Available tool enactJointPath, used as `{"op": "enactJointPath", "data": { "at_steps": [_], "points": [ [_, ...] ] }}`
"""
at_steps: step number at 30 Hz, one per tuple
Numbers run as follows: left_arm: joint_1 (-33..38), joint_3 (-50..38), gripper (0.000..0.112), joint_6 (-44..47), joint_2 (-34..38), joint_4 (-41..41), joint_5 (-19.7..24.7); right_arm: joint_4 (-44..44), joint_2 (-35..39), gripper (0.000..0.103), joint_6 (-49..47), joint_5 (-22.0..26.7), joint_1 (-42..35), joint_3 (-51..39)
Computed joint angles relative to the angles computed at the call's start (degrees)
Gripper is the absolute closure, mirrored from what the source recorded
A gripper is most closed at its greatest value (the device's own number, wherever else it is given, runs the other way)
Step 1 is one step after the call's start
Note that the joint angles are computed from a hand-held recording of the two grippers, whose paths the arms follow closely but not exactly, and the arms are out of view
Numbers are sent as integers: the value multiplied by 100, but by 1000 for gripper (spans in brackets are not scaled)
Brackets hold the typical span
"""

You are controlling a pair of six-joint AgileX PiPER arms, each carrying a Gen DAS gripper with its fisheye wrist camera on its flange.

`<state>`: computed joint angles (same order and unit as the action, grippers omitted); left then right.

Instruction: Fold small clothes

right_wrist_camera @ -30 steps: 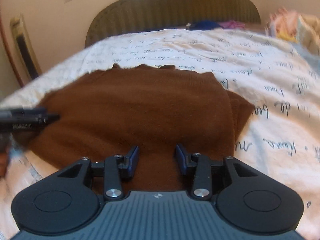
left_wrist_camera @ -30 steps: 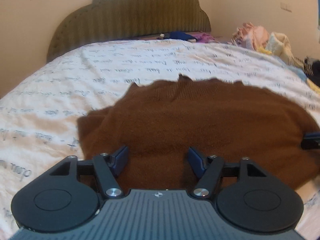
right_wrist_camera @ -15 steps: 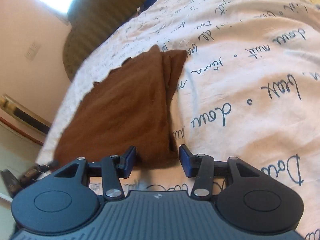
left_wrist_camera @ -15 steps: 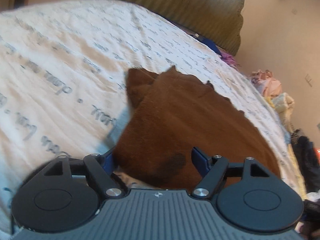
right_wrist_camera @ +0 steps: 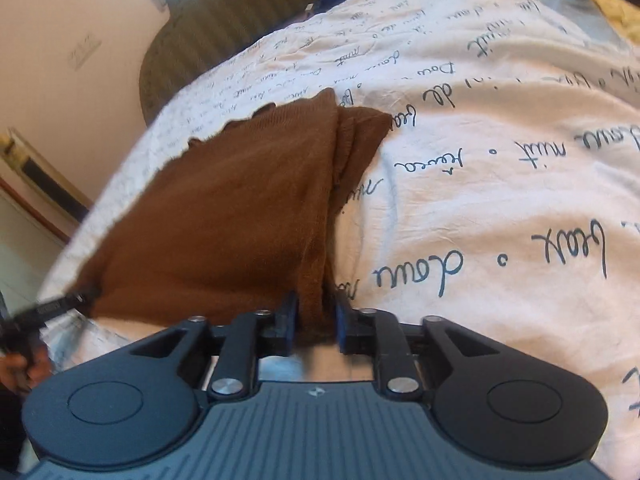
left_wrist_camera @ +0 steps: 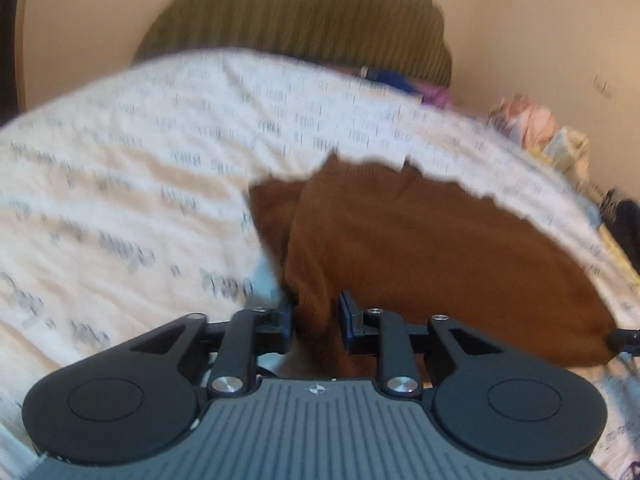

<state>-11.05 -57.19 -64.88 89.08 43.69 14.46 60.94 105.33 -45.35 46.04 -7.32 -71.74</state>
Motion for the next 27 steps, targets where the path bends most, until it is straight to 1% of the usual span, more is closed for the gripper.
{"op": "enactJointPath", "data": {
  "at_steps": [1,2,3,4,5,6,7,8,9,10,11,12,13,14,16,17,19,20,21,22,23,24,25,26,27],
  "points": [
    [34,-27,62,-312,-113,344,68,246,-17,50,-76,62,-95,-11],
    [90,-164,42,-395,-125,458,148,553,-132,41,-320,97,-271,103],
    [192,-356,36,-248,-57,344,137,751,-143,30,-457,90,-362,74],
    [269,-568,37,128,82,0,91,831,-80,30,-476,65,-395,-81],
    [291,-979,40,700,402,-552,172,797,125,30,-380,45,-350,-411],
    [295,-1344,41,1273,722,-1085,293,720,347,30,-259,46,-295,-761],
    [293,-1756,46,1846,1064,-1658,536,649,607,31,-127,64,-227,-1137],
    [291,-2193,57,2401,1422,-2167,838,492,925,31,147,113,-148,-1584],
    [266,-2584,60,2726,1758,-2447,1165,220,1222,39,511,191,-62,-2032],
    [229,-2852,63,2829,1986,-2498,1387,-135,1475,61,838,236,43,-2430],
    [190,-2936,71,2810,2128,-2320,1398,-652,1688,76,1226,264,190,-2818],
    [153,-2813,78,2649,2124,-1912,1290,-1133,1855,92,1437,347,323,-3124],
    [100,-2765,88,2387,2118,-1466,1266,-1404,1880,93,1419,332,441,-3201],
    [96,-2730,90,2172,2082,-1248,1288,-1492,1775,93,1190,154,516,-3049],
    [151,-2663,90,2293,2082,-1266,1196,-1383,1677,94,1007,68,434,-2920],
    [127,-2625,90,2191,2116,-1043,1155,-1291,1694,94,1059,20,340,-2881],
    [-42,-2529,89,1685,2122,-296,1173,-985,1843,94,928,109,217,-2821],
    [-76,-2482,86,1723,2059,-230,1101,-682,1816,92,616,52,203,-2655],
    [-49,-2338,83,1744,1901,-268,907,-593,1755,88,533,32,194,-2577],
    [35,-2184,74,1804,1717,-417,660,-615,1759,80,679,171,149,-2683],
    [156,-2082,58,1994,1533,-735,389,-603,1760,77,905,368,66,-2828],
    [257,-2066,49,2053,1443,-890,198,-453,1721,69,973,438,-26,-2887],
    [333,-2257,35,2080,1477,-1005,130,-172,1667,56,828,382,-105,-2871],
    [387,-2588,33,2337,1628,-1305,217,50,1678,48,682,351,-150,-2992],
    [427,-3147,34,2823,1927,-1804,452,42,1809,35,693,389,-134,-3327]
  ]
}}
